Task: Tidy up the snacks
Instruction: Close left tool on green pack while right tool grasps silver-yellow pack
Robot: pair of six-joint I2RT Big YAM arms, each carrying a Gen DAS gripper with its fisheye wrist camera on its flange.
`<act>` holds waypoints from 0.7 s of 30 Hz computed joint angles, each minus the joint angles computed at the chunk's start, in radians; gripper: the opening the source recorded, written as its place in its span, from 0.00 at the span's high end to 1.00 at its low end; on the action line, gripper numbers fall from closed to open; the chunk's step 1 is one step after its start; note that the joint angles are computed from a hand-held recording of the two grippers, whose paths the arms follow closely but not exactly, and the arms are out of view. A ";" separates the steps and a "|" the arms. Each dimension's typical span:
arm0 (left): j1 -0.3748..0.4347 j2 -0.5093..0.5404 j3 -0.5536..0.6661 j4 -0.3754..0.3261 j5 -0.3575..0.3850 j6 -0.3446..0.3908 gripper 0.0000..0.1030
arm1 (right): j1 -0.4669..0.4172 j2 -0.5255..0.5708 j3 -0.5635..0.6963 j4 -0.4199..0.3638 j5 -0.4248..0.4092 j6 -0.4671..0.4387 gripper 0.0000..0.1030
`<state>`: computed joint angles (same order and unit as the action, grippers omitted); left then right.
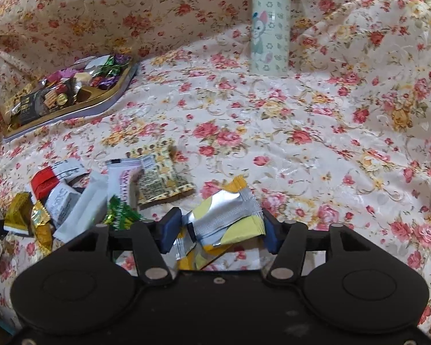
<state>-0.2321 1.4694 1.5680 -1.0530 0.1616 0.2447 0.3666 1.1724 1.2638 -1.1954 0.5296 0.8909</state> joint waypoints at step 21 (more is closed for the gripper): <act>-0.036 0.046 0.066 -0.055 -0.056 -0.040 0.37 | 0.003 -0.065 -0.013 -0.069 -0.093 0.340 0.34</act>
